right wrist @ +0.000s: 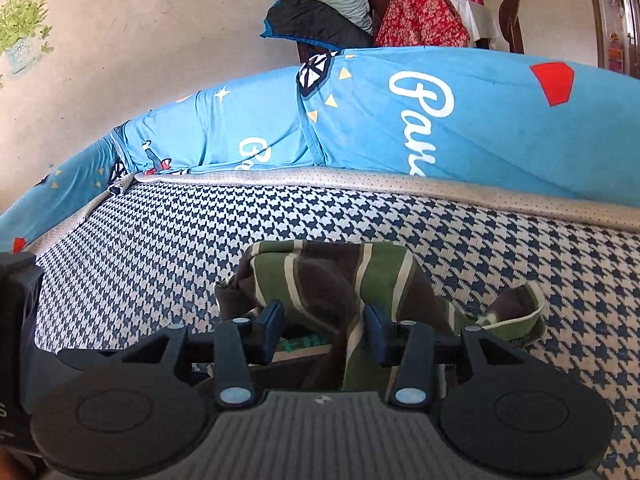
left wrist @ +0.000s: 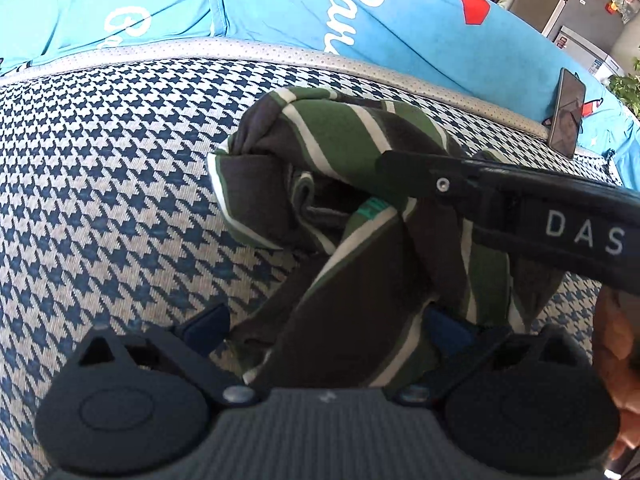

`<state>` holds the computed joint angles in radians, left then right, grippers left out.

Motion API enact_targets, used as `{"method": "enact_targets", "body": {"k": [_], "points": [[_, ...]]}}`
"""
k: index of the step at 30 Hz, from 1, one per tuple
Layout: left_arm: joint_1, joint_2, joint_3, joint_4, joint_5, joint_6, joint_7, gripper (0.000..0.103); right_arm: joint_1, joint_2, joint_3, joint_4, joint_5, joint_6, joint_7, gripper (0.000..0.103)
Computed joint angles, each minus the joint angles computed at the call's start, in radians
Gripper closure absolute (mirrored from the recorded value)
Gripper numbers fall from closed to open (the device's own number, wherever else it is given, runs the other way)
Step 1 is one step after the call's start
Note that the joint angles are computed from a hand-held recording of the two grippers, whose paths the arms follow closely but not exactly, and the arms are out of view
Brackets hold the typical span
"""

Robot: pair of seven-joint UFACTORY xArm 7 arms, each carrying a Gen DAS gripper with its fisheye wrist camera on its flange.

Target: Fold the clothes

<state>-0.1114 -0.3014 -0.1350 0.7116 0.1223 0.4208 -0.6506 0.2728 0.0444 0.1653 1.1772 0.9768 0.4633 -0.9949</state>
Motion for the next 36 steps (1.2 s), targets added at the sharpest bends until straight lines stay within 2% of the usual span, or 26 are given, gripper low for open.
{"method": "enact_targets", "body": {"k": [2,3,7,9,11,13,17,20,23,26,29,34,36], "points": [[0.002,0.001,-0.003,0.0,0.007,0.0,-0.004,0.001,0.003,0.005,0.001,-0.003,-0.029,-0.006,0.024,0.086],[0.003,0.001,-0.004,0.0,0.009,-0.001,-0.007,0.001,0.005,0.006,0.001,-0.008,-0.056,-0.019,0.043,0.089],[0.006,0.001,-0.011,-0.005,0.02,-0.013,-0.026,0.01,-0.008,0.005,-0.002,-0.011,-0.041,-0.008,0.055,0.092],[0.01,0.0,-0.015,-0.007,0.027,-0.02,-0.042,0.018,-0.012,-0.004,-0.003,-0.016,-0.017,-0.009,0.039,0.093],[0.011,0.003,-0.015,-0.006,0.027,-0.033,-0.052,0.033,-0.013,-0.013,-0.006,-0.021,0.008,-0.014,0.024,0.093],[0.014,0.008,-0.023,-0.002,0.04,-0.044,-0.068,0.041,-0.013,-0.023,-0.01,-0.025,0.033,-0.018,0.009,0.093],[0.079,0.02,-0.093,0.025,0.194,-0.045,-0.196,0.057,-0.015,-0.048,-0.026,-0.031,0.101,-0.002,-0.034,0.093],[0.118,0.041,-0.132,0.063,0.329,-0.034,-0.317,0.065,-0.015,-0.067,-0.039,-0.036,0.155,0.001,-0.071,0.094],[0.146,0.064,-0.162,0.117,0.483,0.006,-0.451,0.068,-0.016,-0.085,-0.053,-0.039,0.226,-0.004,-0.11,0.094],[0.173,0.093,-0.197,0.19,0.682,0.067,-0.597,0.069,-0.02,-0.098,-0.069,-0.036,0.297,-0.006,-0.141,0.095],[0.171,0.121,-0.208,0.257,0.835,0.129,-0.708,0.069,-0.029,-0.116,-0.085,-0.035,0.373,0.003,-0.187,0.095],[0.133,0.173,-0.19,0.334,0.994,0.19,-0.847,0.069,-0.044,-0.143,-0.106,-0.039,0.457,0.029,-0.257,0.095],[0.102,0.18,-0.16,0.338,0.937,0.176,-0.791,0.066,-0.049,-0.143,-0.107,-0.04,0.441,0.026,-0.254,0.095]]}}
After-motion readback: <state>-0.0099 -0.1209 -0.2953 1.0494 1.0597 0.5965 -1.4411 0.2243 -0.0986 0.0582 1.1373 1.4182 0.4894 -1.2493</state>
